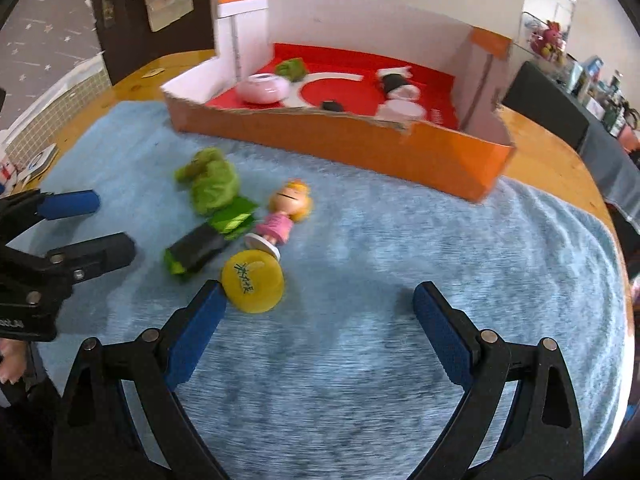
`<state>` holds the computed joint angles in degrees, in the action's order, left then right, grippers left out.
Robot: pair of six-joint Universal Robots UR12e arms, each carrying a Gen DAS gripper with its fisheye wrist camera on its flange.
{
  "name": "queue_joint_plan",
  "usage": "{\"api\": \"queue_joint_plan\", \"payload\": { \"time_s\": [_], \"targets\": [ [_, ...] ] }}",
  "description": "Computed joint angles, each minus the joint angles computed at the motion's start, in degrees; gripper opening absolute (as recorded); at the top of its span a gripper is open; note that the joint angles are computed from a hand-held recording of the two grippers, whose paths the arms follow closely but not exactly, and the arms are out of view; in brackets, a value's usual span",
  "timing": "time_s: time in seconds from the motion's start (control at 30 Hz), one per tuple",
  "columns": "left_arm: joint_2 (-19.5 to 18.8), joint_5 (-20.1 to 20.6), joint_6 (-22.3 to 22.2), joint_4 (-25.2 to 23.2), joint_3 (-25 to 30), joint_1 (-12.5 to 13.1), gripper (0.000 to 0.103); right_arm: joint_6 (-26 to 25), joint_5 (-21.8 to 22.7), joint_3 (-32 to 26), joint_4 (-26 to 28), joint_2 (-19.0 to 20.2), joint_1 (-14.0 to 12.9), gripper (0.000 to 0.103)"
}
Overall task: Organize objects
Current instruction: 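Grasp the green block with the left tool while the right tool grasps the yellow lid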
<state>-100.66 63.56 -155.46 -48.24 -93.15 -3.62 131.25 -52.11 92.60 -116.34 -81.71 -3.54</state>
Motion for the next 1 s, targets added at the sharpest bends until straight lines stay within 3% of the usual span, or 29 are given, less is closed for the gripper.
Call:
{"api": "queue_joint_plan", "payload": {
  "time_s": [0.1, 0.17, 0.27, 0.4, 0.53, 0.67, 0.83, 0.9, 1.0],
  "targets": [
    [-0.44, -0.56, 1.72, -1.58, 0.8, -0.48, 0.089, -3.47, 1.68, -2.29, 5.44, 1.52, -1.0, 0.096],
    [-0.83, -1.05, 2.61, -3.02, 1.49, -0.82, 0.089, -9.58, 3.83, -4.26, 11.53, 2.42, -1.6, 0.096],
    [-1.19, -0.6, 3.88, -3.38, 2.07, -1.51, 0.089, -16.86, 4.29, -5.26, 14.41, 2.58, -1.68, 0.096],
    [-1.64, -1.32, 5.34, -4.67, 2.99, -2.04, 0.089, -21.04, 3.95, -6.46, 17.35, 3.21, -1.23, 0.096],
    [-2.01, -0.91, 7.15, -5.84, 3.65, -2.74, 0.081, -22.07, 4.52, -6.88, 18.58, 3.67, -0.96, 0.092],
    [-2.13, -1.17, 8.53, -5.87, 3.72, -3.17, 0.075, -23.59, 5.97, -7.24, 20.44, 3.8, -0.93, 0.082],
    [-2.27, -2.78, 8.51, -5.53, 3.63, -3.13, 0.054, -24.82, 6.75, -6.83, 20.69, 3.32, -0.98, 0.056],
    [-2.24, -2.93, 8.23, -5.48, 3.56, -3.1, 0.053, -25.22, 7.05, -7.04, 21.66, 3.33, -1.08, 0.043],
    [-2.08, -3.24, 8.2, -5.52, 3.44, -2.99, 0.043, -25.98, 7.22, -6.63, 21.6, 2.93, -1.15, 0.033]
  ]
}}
